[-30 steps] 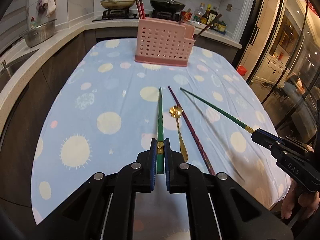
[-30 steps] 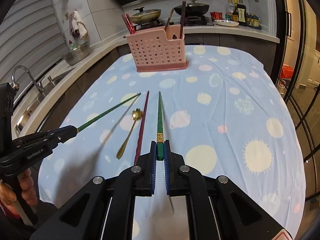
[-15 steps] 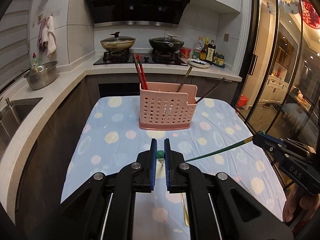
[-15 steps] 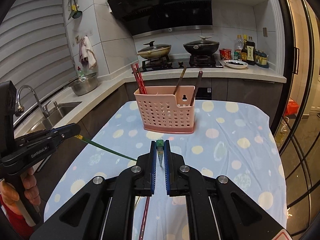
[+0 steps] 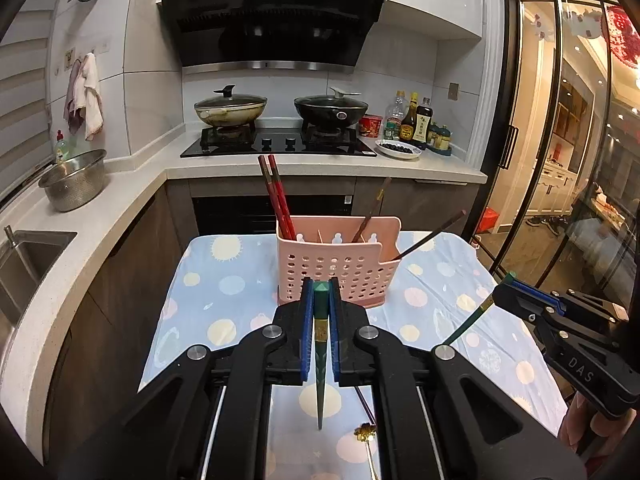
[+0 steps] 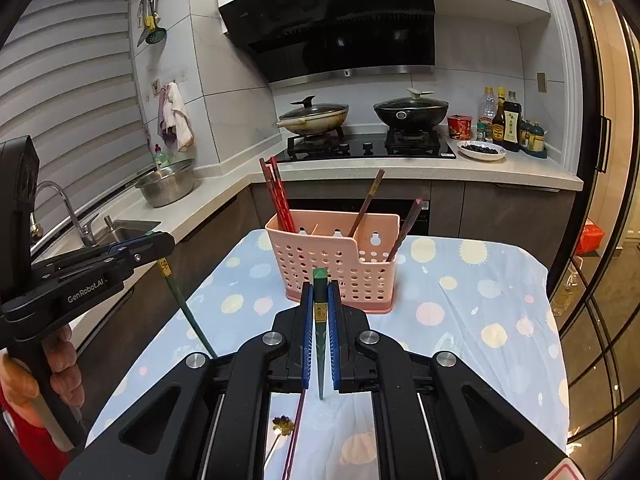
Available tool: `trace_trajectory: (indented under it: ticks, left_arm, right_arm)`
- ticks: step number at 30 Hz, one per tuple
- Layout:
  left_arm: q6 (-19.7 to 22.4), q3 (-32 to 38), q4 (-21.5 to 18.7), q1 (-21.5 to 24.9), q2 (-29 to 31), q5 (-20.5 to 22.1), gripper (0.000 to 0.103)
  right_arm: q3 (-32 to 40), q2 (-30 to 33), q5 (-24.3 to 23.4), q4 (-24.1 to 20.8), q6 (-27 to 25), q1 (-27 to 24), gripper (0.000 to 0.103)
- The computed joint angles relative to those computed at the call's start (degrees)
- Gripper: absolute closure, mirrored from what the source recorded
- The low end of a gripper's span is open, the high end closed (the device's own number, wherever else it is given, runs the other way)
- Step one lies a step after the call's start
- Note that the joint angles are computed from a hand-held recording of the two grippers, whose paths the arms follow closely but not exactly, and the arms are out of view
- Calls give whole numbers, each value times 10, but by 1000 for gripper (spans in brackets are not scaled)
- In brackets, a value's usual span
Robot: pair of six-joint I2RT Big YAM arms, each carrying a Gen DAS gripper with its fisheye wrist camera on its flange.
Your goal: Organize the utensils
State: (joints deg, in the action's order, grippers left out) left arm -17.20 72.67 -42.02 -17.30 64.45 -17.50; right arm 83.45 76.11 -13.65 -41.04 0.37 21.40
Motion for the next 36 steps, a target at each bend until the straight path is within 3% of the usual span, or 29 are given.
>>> trace_trajectory:
  ticks: [9, 19, 26, 36]
  left_arm:
    - [36, 81, 14, 39, 43, 23, 97]
    - [75, 210, 7, 63, 116, 28, 98]
    - [66, 160, 1, 80, 98, 49, 97]
    - [35, -9, -32, 100, 24, 51, 96]
  right_arm:
    - [123, 74, -23, -7, 19, -7, 96]
    - [342, 201, -21, -60, 40, -1, 96]
    - [260, 162, -18, -28, 30, 2, 96]
    - [120, 66, -3, 7, 26, -1, 96]
